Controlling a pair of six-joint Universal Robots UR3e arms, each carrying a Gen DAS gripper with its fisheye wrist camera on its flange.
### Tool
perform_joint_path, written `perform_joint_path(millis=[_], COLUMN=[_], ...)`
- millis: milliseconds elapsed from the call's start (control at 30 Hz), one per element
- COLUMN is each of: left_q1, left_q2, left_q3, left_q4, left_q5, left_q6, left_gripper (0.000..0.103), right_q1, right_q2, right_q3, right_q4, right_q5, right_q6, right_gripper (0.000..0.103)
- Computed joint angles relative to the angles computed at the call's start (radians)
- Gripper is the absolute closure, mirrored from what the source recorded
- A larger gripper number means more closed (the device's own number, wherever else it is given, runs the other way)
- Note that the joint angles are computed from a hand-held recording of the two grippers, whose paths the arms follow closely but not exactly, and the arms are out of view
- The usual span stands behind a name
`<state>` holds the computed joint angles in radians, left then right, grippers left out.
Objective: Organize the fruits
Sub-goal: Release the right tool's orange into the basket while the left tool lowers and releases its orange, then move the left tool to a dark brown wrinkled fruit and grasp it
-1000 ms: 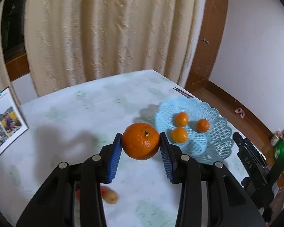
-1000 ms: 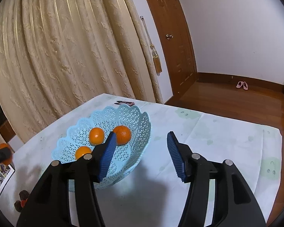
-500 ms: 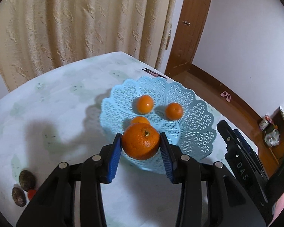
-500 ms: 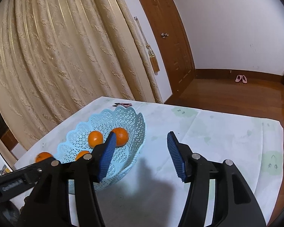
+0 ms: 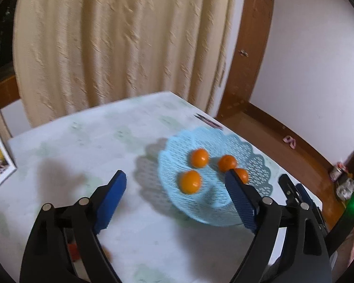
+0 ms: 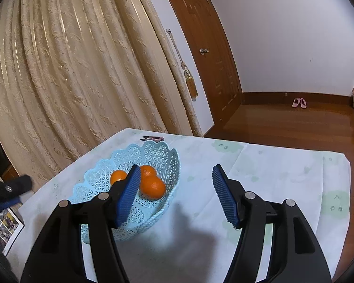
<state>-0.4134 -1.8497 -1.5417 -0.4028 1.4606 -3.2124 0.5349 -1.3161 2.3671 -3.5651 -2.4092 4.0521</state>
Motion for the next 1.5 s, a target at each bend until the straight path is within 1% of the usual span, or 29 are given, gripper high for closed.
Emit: perform_joint_path(millis=[167,333,500,633,700,767,900,1000,1233,1333,1433,1500], left_q1=[0.074,0.213,0.357,0.440,0.460,0.480,0.492,0.506,0.518,0.522,0.523,0.527], left_q2=[0.117,0.267,0.387,0.443,0.454,0.456,0.463,0.460,0.386,0.355,0.326,0.329], left_q3=[-0.105,-0.246,-0.368,-0.441,-0.467,-0.494,-0.550,-0.579,-0.602,-0.606,-0.610,-0.622], left_q4=[0.016,0.019,0.014,0.001,-0.011,-0.015,-0.005,-0.008,-0.023,-0.024,-0.016,-0.008], left_q5=[0.021,0.001,-0.043,-0.071,-0.070,-0.068,-0.062,-0.058,-0.030,-0.016,-0.011,-0.028], left_q6=[0.028,0.054,0.081,0.108,0.121,0.140,0.166,0.176,0.198,0.199,0.205,0.215], left_gripper=[0.016,0.016,0.016,0.016,0.016,0.016,0.016,0.016,0.016,0.022,0.025,0.025], right_q1=[0.025,0.050,0.075,0.106,0.128,0.146,0.179,0.188,0.204,0.213,0.217,0.217], right_q2=[0.015,0.028,0.029,0.039,0.051,0.067,0.093,0.102,0.122,0.130,0.141,0.146], right_q3=[-0.028,-0.055,-0.081,-0.116,-0.148,-0.174,-0.236,-0.257,-0.301,-0.310,-0.324,-0.332], right_q4=[0.019,0.037,0.060,0.074,0.082,0.082,0.099,0.110,0.141,0.144,0.142,0.145], right_q5=[-0.031,-0.052,-0.037,-0.012,0.000,0.004,0.027,0.055,0.092,0.107,0.125,0.136], right_q6=[-0.019,-0.038,-0.057,-0.076,-0.099,-0.120,-0.166,-0.176,-0.200,-0.214,-0.233,-0.244], right_gripper=[0.038,0.038,0.037,0.036,0.035,0.030,0.029,0.029,0.029,0.029,0.029,0.029])
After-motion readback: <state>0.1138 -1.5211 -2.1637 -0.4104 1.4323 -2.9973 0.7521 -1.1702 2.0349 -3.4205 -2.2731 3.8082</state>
